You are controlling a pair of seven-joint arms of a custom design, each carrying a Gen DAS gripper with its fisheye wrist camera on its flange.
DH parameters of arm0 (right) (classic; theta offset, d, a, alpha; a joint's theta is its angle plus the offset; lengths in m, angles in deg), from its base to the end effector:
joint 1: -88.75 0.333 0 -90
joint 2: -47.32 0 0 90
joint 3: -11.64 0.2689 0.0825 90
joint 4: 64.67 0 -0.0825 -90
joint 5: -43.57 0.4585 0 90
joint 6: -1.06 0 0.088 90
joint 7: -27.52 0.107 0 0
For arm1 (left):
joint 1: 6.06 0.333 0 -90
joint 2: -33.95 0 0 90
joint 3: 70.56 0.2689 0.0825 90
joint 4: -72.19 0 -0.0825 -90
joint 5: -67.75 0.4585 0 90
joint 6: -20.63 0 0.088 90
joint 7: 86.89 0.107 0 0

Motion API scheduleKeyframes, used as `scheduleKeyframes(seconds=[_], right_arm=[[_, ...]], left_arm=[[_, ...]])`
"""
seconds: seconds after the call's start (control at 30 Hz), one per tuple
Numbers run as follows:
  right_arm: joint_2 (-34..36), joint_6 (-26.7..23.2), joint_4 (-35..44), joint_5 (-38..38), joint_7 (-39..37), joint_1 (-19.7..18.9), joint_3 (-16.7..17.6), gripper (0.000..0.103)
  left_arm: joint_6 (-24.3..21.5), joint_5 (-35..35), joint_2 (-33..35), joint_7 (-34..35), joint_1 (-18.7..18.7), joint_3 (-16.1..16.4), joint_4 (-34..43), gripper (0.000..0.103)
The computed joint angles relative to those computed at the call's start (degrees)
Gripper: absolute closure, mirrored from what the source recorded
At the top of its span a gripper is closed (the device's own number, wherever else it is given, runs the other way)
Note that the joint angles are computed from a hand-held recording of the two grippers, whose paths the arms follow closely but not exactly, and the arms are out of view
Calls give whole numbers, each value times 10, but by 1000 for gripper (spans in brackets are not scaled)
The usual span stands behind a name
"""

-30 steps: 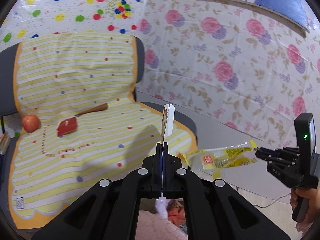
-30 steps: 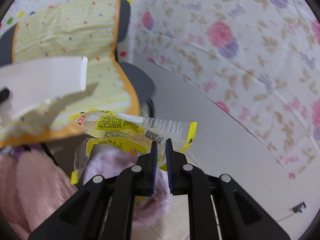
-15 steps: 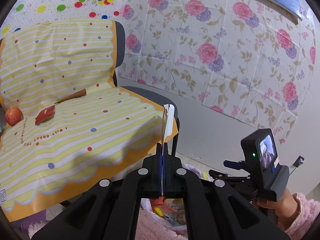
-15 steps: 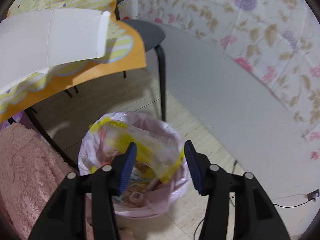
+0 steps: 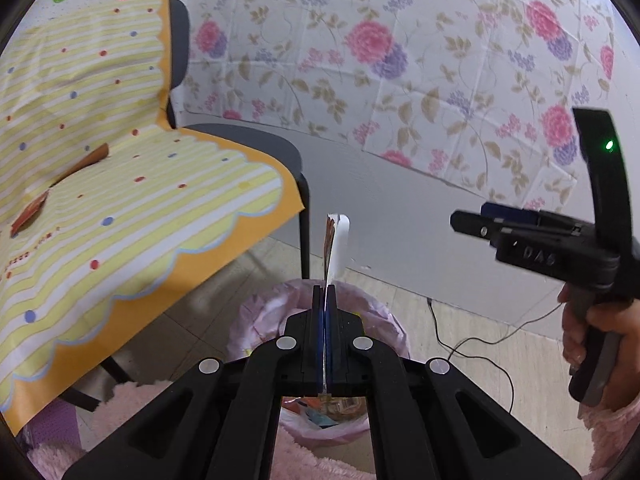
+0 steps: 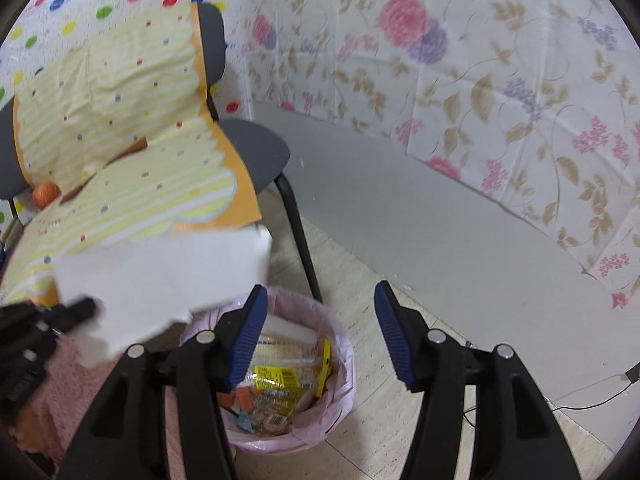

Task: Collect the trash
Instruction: 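Carry the card and yellow wrapper over the bin and open both tools, then return to the chair and grasp the red box with the left tool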

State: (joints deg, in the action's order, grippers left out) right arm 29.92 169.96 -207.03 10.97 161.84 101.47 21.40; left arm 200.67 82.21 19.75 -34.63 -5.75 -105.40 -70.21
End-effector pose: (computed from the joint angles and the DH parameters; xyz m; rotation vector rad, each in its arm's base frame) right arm 0.4984 0.2432 0.3905 -1.8432 1.5867 -0.6436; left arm 0.4544 -0.3358 0.3684 -1.5757 2.0217 -1.0778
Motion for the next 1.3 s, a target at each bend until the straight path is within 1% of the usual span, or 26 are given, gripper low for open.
scheduleKeyframes(seconds=[0.03, 0.07, 0.13, 0.17, 0.2, 0.23, 0.27, 0.33, 0.4, 0.47, 0.67, 0.77, 0.8, 0.83, 0.87, 0.9, 0.93, 1.0, 1.1, 1.2, 1.3], right_arm=[[1, 5, 1, 3, -4, 0, -5, 48], [-1, 8, 0, 5, -6, 0, -6, 47], [-3, 12, -1, 5, -5, -3, -4, 46], [-2, 13, -1, 6, -7, -3, -4, 45], [0, 16, 0, 6, -9, -3, -5, 45], [1, 16, 1, 9, -13, -2, -6, 45], [3, 15, 2, 13, -18, 1, -8, 45], [4, 13, 3, 14, -19, 2, -4, 45], [9, 12, 6, 21, -27, 8, -7, 45], [9, 13, 6, 27, -33, 13, -8, 45], [22, 30, 22, 75, -83, 49, -22, 45], [36, 43, 35, 133, -143, 89, -46, 45], [45, 46, 46, 157, -170, 106, -56, 45], [52, 47, 55, 175, -190, 115, -60, 45], [64, 49, 68, 203, -221, 131, -69, 44], [71, 49, 76, 218, -236, 135, -68, 43], [85, 48, 94, 247, -266, 149, -74, 43], [113, 44, 128, 284, -307, 158, -68, 42], [156, 31, 182, 322, -354, 155, -49, 41], [202, 18, 240, 336, -379, 143, -25, 40], [251, 5, 303, 331, -390, 134, -6, 38]], left_arm=[[-1, -8, 13, 18, -20, 18, 7, 103], [-2, -9, 20, 26, -28, 26, 12, 102], [-8, -18, 37, 50, -55, 51, 23, 98], [-15, -11, 42, 46, -47, 44, 29, 80], [-26, 31, 42, 5, -19, 22, 34, 50], [-26, 72, 38, -40, 15, -5, 35, 41], [-19, 105, 31, -79, 35, -19, 31, 38], [-27, 118, 17, -104, 37, -12, 23, 38], [-35, 134, -6, -137, 48, -15, 10, 38], [-55, 148, -45, -178, 67, -27, -10, 38], [-94, 128, -142, -210, 61, -10, -71, 38], [-112, 115, -179, -214, 58, -2, -93, 38], [-118, 110, -191, -215, 57, 1, -101, 36], [-125, 102, -206, -218, 55, 8, -111, 35], [-128, 99, -215, -220, 57, 9, -116, 34], [-135, 96, -225, -224, 61, 7, -121, 33], [-146, 96, -237, -228, 67, 5, -126, 33], [-162, 96, -253, -232, 74, 9, -134, 31], [-171, 94, -267, -236, 81, 21, -144, 30], [-190, 98, -268, -237, 100, 30, -140, 28], [-200, 108, -260, -241, 124, 40, -128, 21]])
